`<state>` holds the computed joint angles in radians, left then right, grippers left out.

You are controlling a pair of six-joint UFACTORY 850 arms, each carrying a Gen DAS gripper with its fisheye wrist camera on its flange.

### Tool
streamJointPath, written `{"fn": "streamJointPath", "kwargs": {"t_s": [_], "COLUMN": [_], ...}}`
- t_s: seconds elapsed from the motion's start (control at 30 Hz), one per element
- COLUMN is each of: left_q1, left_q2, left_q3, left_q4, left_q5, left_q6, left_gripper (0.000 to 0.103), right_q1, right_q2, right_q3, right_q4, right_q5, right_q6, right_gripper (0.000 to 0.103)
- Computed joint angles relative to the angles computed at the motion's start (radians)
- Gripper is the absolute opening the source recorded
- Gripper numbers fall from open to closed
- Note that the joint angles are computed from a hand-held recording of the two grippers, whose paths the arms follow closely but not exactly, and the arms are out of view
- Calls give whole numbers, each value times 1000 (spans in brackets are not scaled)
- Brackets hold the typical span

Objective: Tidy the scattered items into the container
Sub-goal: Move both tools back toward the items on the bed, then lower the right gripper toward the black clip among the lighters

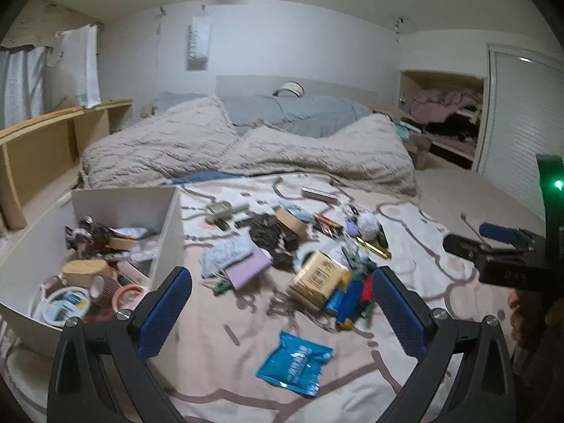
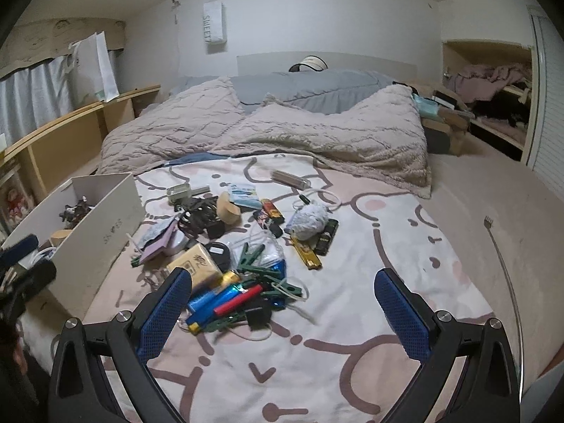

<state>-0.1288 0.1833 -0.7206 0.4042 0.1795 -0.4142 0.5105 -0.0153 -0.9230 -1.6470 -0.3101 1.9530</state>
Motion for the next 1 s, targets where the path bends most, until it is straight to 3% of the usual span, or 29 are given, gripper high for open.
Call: {"fn": "streamJointPath", "kwargs": {"t_s": [0.17,0.3,0.5,0.63,0.73,0.93,1.0], "left_q1": [-22,-39,-28,-23,-13,-12,-12], "left_q2": [-27,-66,-125,-148,-173,-212,-222], "left_q3": [0,-7,-20,-16,-24,-34,-36], "left_q4": [261,294,517,424,591,645,531], "left_q5": [-5,-21,-23,-35,-39,-67,-76], "left_q6": [-215,-226,-453,-363,-542,-592,-481], "left_gripper": [103,103,103,103,103,103,103], "right_q1": [-15,-22,-34,-34,-23,-15,-15], "right_q2": [-18,-38,-101,-158,-207,-285,-303], "right_q3": [6,8,-27,-65,-99,-167,-181], "right_q4": [15,23,205,351,436,548,566], "right_q5": [-1,-7,-23,-17,-22,-41,-49], "right_q6": [-3,-15,-229,-441,-554,-659,-679], "right_gripper": [103,103,103,103,103,103,103]}}
